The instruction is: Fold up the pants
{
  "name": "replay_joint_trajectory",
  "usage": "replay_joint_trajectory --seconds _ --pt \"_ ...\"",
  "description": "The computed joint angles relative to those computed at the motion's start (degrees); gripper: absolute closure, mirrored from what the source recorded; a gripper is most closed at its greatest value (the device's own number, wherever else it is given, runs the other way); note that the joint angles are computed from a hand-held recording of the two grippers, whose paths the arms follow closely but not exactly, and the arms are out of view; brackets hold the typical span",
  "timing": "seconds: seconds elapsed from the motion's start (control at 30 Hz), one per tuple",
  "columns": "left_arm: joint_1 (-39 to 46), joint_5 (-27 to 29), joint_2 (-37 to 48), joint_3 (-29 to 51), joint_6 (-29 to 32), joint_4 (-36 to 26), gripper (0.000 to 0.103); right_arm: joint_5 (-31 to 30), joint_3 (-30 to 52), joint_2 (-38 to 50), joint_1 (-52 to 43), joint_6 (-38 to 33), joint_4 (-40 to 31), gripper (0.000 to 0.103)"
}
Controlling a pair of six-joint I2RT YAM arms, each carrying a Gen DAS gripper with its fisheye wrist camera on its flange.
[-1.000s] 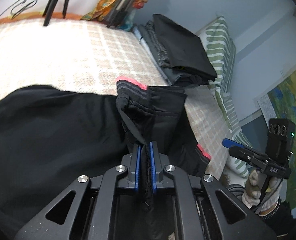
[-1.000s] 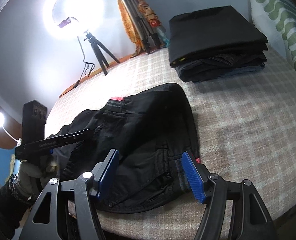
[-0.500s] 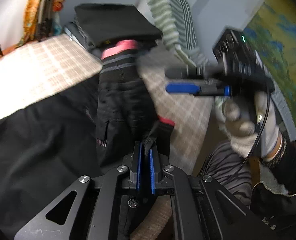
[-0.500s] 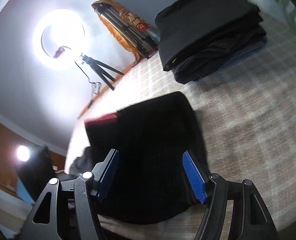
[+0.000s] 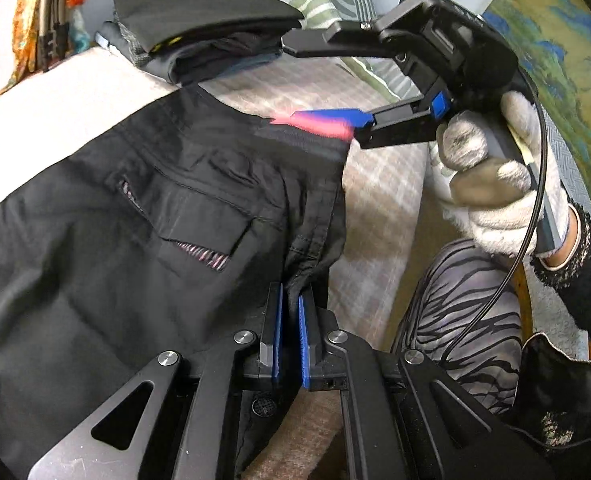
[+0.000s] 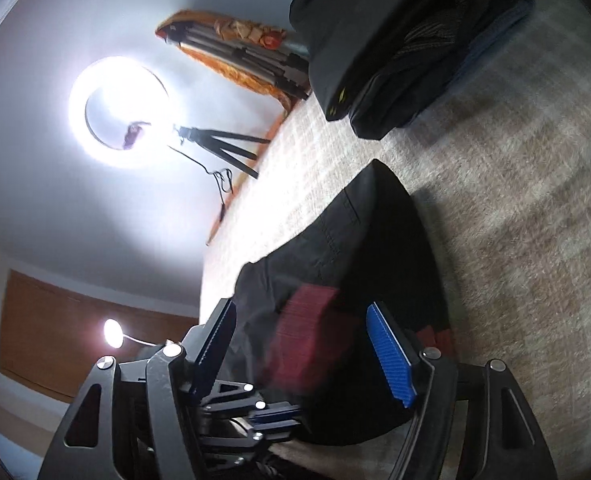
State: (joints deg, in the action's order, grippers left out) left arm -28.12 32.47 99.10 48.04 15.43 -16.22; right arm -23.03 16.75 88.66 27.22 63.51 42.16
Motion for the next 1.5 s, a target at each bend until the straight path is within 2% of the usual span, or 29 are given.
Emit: replay_joint_trajectory --seconds 0.07,0.23,0.33,0.4,0.43,0.5,0.63,0.77,0.9,0.93,1.03,1.17,1.23,1.33,1.4,1.43,1.5 --pt "-0.4 -0.6 0.5 0.1 0.0 0.2 0.098 -0.3 0.6 -0.9 0.1 -1.3 -3.4 0.032" --pt "0.3 0.5 1.9 1.0 -1.2 0.3 0.098 4.3 7.1 -1.2 3.2 -8.0 -20.7 0.038" --pt "0.5 0.9 2.0 1.2 -1.3 -0.1 0.098 5.2 9.5 0.5 4.4 -10.5 -25.8 0.051" --pt "1.8 1.4 1.9 2.2 -1.1 -2.3 0.098 7.4 11.7 1.7 5.8 -12.0 -29.9 0.062" --pt "2.5 1.8 1.7 2.6 -0.9 -3.6 0.098 7.8 12.2 1.8 6.3 -12.5 -31.2 0.065" --pt "4.6 2.4 -0.7 2.1 -1.1 -4.9 0.094 9.0 13.2 2.0 7.0 -13.7 -33.2 0.080" --pt "14.7 6.3 -8.8 0.0 -0.9 -8.7 0.092 11.1 13.9 1.3 7.4 -16.1 -36.4 0.095" --pt "32.4 10.4 -19.0 -3.7 5.8 -15.1 0.092 9.5 12.6 0.3 6.0 -16.5 -35.2 0.097" --pt "49.4 8.4 -22.5 -6.7 13.4 -17.9 0.092 10.3 12.3 -2.5 6.5 -17.7 -37.9 0.099" --pt "56.0 7.5 -21.8 -7.6 16.2 -17.7 0.092 11.2 13.5 -1.6 7.6 -17.3 -38.2 0.099" --pt "68.1 3.2 -18.2 -9.8 19.8 -13.3 0.092 12.5 14.8 -2.0 8.7 -17.7 -40.3 0.100" --pt "84.3 -0.1 -7.5 -9.7 23.5 -6.6 0.092 16.1 17.4 -3.6 11.0 -18.8 -45.7 0.101" --pt "88.7 -0.4 -4.0 -8.9 24.4 -5.6 0.092 18.1 18.0 -4.5 11.5 -19.9 -48.4 0.101" --pt "95.4 0.5 1.8 -6.1 24.9 -4.8 0.092 16.9 17.6 -2.9 10.6 -20.2 -47.9 0.101" --pt "97.3 1.0 2.3 -6.0 24.1 -4.3 0.092 18.7 19.0 -1.1 11.5 -20.9 -49.4 0.100" --pt "98.9 2.0 3.4 -4.1 24.8 -6.1 0.092 19.4 20.0 -0.4 11.9 -21.2 -50.4 0.100" --pt "100.1 3.5 3.2 -3.5 24.1 -6.6 0.092 19.8 21.9 0.1 12.2 -22.3 -53.2 0.090"
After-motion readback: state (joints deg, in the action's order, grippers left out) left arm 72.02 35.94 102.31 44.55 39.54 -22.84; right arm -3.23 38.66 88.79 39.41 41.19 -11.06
